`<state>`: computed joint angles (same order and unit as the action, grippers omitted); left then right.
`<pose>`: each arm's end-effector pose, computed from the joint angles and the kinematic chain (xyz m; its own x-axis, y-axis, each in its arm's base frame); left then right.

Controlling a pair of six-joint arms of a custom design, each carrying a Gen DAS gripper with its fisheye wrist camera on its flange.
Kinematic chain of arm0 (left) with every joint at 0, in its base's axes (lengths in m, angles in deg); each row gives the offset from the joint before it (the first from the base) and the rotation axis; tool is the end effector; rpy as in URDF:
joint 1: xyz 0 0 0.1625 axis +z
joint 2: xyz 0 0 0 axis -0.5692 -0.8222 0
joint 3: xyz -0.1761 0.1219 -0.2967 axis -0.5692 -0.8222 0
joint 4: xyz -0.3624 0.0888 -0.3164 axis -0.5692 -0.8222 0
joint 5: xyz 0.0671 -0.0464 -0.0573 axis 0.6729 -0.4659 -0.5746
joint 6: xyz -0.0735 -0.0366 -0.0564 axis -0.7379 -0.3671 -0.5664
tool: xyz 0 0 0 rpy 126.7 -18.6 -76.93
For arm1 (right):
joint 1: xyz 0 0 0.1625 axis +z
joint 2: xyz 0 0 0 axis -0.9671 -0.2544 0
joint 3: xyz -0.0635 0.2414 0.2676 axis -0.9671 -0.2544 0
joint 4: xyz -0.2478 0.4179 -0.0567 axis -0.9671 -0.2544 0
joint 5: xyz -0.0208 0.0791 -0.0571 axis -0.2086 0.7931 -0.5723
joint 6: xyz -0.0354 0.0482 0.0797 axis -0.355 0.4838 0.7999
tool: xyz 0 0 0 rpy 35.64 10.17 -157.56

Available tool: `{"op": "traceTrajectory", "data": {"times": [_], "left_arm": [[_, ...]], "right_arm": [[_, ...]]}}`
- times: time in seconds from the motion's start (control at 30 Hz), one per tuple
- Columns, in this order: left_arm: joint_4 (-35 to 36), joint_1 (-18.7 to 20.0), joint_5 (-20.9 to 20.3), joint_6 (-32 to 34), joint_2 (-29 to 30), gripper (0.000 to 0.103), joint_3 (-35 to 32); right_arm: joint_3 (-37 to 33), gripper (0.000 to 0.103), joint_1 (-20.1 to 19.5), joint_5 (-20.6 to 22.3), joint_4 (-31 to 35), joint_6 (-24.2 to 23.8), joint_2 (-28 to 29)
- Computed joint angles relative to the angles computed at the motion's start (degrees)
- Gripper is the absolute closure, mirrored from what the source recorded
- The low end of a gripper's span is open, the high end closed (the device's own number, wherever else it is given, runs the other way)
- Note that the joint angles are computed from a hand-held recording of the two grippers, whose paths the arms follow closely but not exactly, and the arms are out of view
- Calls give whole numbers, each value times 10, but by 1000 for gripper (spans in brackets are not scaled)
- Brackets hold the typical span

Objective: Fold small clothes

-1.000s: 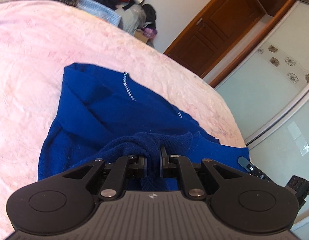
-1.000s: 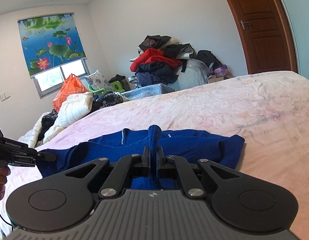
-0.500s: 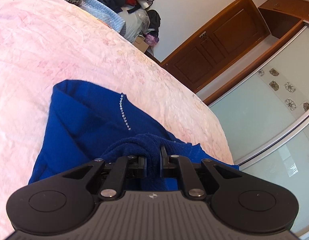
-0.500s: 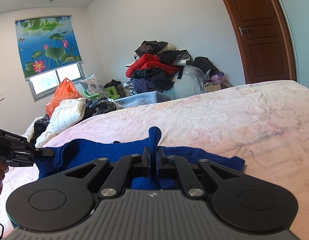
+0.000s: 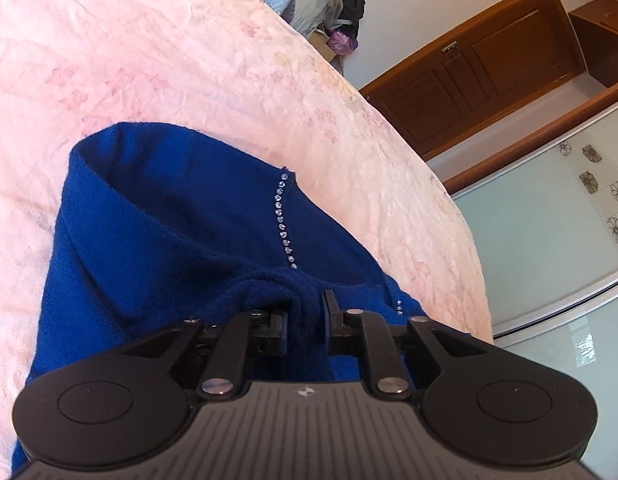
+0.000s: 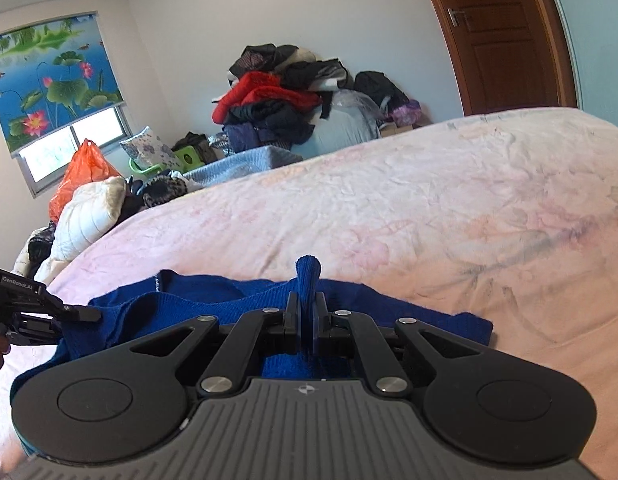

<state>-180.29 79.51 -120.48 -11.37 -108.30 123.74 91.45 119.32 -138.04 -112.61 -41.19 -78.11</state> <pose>-0.3105 -0.5286 0.0041 -0.9886 0.1496 0.0137 0.1315 0.9055 -0.4034 -0.1269 -0.3760 0.3512 -0.9022 0.0465 0.4288 -0.3675 0.4375 -0.8207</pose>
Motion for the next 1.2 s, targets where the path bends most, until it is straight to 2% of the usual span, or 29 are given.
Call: {"op": "traceTrajectory", "data": {"times": [0.03, 0.07, 0.1, 0.13, 0.17, 0.23, 0.37, 0.43, 0.53, 0.7, 0.83, 0.9, 1.0, 1.1, 1.17, 1.2], "left_arm": [[-4, 4, -16, -3, -1, 70, -1], [-13, 10, -38, -9, -1, 62, -1], [-29, 19, -68, -20, 1, 44, -4], [-48, 28, -91, -33, 3, 31, -5], [-70, 34, -102, -56, 6, 29, -7], [-85, 37, -85, -85, 10, 29, -14], [-84, 28, 6, -116, 11, 30, -25], [-106, 25, 27, -105, 6, 29, -19], [-96, 15, 54, -87, -9, 29, -10], [-41, -3, 85, -29, -44, 29, 13], [-13, -22, 113, 47, -87, 29, 61], [-9, -25, 98, 72, -109, 29, 87], [4, -24, 80, 77, -139, 29, 118], [7, -21, 72, 66, -171, 29, 151], [5, -22, 65, 65, -195, 29, 176], [7, -24, 66, 67, -205, 29, 186]], "right_arm": [[-2, 95, -1, -1, 0, -1, 4], [-4, 95, -1, -2, 1, -3, 7], [-5, 95, -2, -2, 4, -6, 8], [-7, 95, -2, -3, 5, -8, 11], [-9, 95, -2, -6, 3, -8, 15], [-16, 95, -3, -7, 4, -7, 22], [-20, 94, -5, -5, 5, -3, 26], [-21, 94, -5, -6, 1, -2, 30], [-26, 94, -4, -7, 3, -2, 34], [-28, 94, -3, -3, 0, -8, 35], [-34, 94, 9, -16, -36, -12, 43], [-43, 95, 12, -21, -46, 1, 50], [-59, 95, 27, -68, -44, 16, 65], [-43, 83, 12, -56, -12, 22, 32], [-16, 53, -19, -11, 27, 10, -21], [-1, 50, -36, 9, 48, 5, -52]]}}
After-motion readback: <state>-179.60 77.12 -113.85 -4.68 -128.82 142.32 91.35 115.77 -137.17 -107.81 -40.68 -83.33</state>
